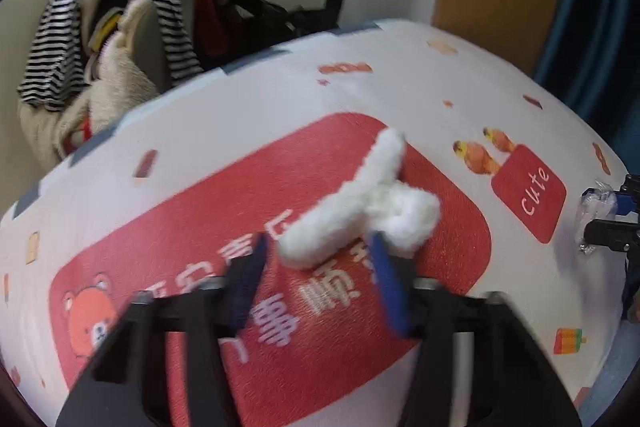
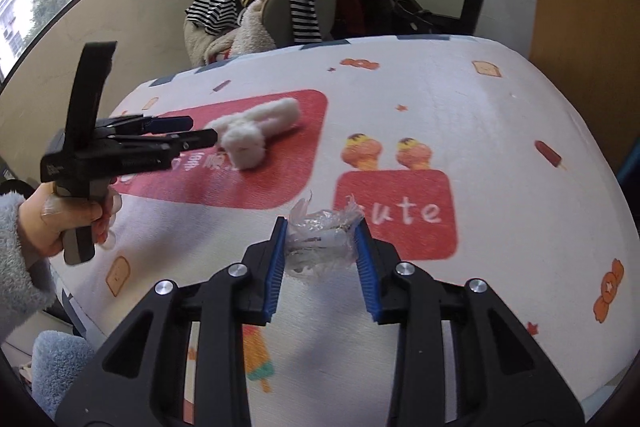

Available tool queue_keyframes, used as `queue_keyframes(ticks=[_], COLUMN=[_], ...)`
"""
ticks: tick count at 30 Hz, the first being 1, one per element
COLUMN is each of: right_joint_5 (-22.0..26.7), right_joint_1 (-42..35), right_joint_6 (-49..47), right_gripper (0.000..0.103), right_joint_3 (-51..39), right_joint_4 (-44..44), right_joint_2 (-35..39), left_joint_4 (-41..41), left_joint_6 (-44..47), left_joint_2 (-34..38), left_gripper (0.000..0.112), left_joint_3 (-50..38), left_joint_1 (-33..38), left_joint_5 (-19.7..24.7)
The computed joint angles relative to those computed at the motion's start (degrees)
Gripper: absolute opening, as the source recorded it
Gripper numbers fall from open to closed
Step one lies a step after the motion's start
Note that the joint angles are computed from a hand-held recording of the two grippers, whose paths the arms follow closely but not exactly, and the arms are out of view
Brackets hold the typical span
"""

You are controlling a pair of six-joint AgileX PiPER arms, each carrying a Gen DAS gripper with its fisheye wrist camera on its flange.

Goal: Collect trash
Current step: 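Grasp the white fluffy toy with the left tool while the right tool holds the wrapper, then carry the white toy and clear wrapper over the brown bin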

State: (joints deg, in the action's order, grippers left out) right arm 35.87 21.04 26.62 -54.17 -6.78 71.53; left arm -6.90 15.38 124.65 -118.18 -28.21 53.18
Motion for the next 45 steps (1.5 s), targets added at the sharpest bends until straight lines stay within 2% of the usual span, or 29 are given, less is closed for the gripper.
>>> queue_keyframes(ticks=[1, 2, 6, 9, 13, 16, 19, 24, 28, 37, 40, 45], right_joint_5=[0.58, 1.33, 1.28, 1.12, 0.95, 2.08, 3.15, 6.52, 11.14, 21.67, 24.67, 28.17], right_joint_1=[-0.15, -0.07, 0.25, 1.14, 4.24, 7.5, 11.5, 19.11, 29.6, 48.34, 53.5, 60.08], right_joint_6=[-0.44, -0.87, -0.61, 0.35, 4.26, 8.02, 12.7, 20.86, 30.73, 46.64, 50.72, 56.02], right_gripper=[0.035, 0.035, 0.035, 0.035, 0.035, 0.035, 0.035, 0.035, 0.035, 0.035, 0.035, 0.035], right_joint_3=[-0.03, -0.16, 1.16, 2.48, 2.52, 2.44, 2.38, 1.32, 0.83, -1.34, -1.93, -1.96], right_joint_4=[0.05, -0.15, -0.6, -0.23, -2.6, -5.15, -7.96, -13.81, -21.17, -30.91, -32.79, -34.97], right_joint_2=[-0.41, -0.91, -2.51, -4.3, -4.22, -5.42, -6.53, -7.68, -8.64, -8.02, -7.32, -6.45], left_joint_4=[1.53, 1.44, -1.23, -3.2, -11.98, -17.18, -22.08, -22.99, -20.1, -16.72, -15.41, -8.31], left_joint_6=[-1.36, -1.72, 1.76, 3.01, 5.67, 7.56, 9.17, 8.43, 6.74, 3.23, 1.31, -8.25], left_joint_2=[1.1, 1.66, -1.55, -9.33, -20.6, -28.9, -37.58, -50.79, -61.47, -80.93, -85.9, -92.14], left_gripper=[0.024, 0.02, 0.013, 0.012, 0.011, 0.011, 0.011, 0.011, 0.011, 0.011, 0.011, 0.011], left_joint_3=[-1.63, -2.45, 2.75, 14.44, 29.36, 39.1, 47.47, 56.92, 62.82, 72.34, 75.2, 80.25], left_joint_1=[-0.31, -0.22, 0.22, 0.93, 3.54, 5.13, 7.07, 9.24, 10.39, 10.38, 8.96, 0.0], left_joint_5=[0.88, 1.41, -0.06, -5.98, -12.42, -15.69, -16.24, -13.39, -9.52, -0.58, 2.04, 3.43])
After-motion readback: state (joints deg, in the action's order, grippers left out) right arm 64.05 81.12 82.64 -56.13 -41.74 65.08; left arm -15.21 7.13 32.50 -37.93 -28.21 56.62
